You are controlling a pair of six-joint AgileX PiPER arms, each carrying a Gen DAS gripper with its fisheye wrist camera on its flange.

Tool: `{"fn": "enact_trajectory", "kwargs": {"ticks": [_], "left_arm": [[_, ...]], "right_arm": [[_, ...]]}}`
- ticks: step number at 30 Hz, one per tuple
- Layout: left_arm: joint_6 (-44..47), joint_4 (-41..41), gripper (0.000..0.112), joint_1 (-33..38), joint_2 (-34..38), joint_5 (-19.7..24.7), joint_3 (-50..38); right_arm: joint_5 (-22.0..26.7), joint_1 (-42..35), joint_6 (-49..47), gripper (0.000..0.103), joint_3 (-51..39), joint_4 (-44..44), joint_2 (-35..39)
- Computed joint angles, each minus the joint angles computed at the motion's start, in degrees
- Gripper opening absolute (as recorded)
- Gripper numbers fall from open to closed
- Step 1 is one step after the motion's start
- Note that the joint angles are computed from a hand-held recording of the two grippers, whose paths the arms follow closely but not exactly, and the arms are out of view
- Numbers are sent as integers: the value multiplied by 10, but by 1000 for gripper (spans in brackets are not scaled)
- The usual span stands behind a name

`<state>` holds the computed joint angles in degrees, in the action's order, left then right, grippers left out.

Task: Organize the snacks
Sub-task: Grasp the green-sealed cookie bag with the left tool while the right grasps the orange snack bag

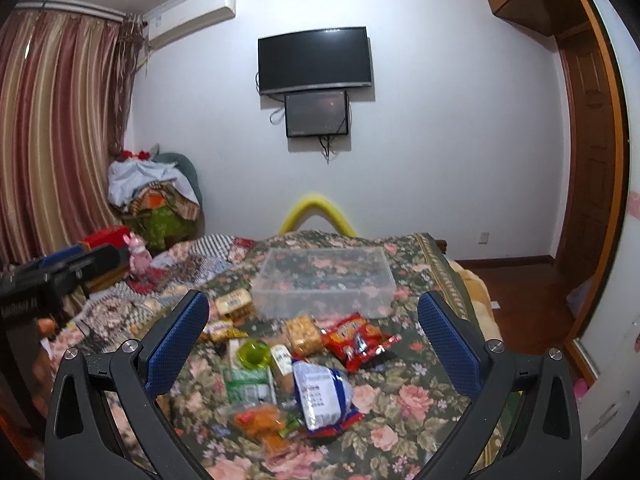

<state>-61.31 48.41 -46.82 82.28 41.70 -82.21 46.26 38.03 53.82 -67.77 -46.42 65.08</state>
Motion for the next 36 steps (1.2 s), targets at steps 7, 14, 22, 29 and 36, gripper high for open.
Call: {"fn": "enact_trajectory", "kwargs": {"ticks": [7,14,22,29,36], "left_arm": [[124,-98,98,78,9,-4,20],[336,-311,72,164,32,6,30],[493,-454,56,214,91,87,18],[508,-493,56,220,111,107,56],[511,-542,57,237,122,93,105]], "right_arm": [[-49,-92,-158,103,27,209,14],[-41,-126,-253,84,29,333,56],[-44,-116,-318,73,32,405,93],[-43,-126,-382,73,19,476,138],[-40,-128,-390,75,18,491,168]]}}
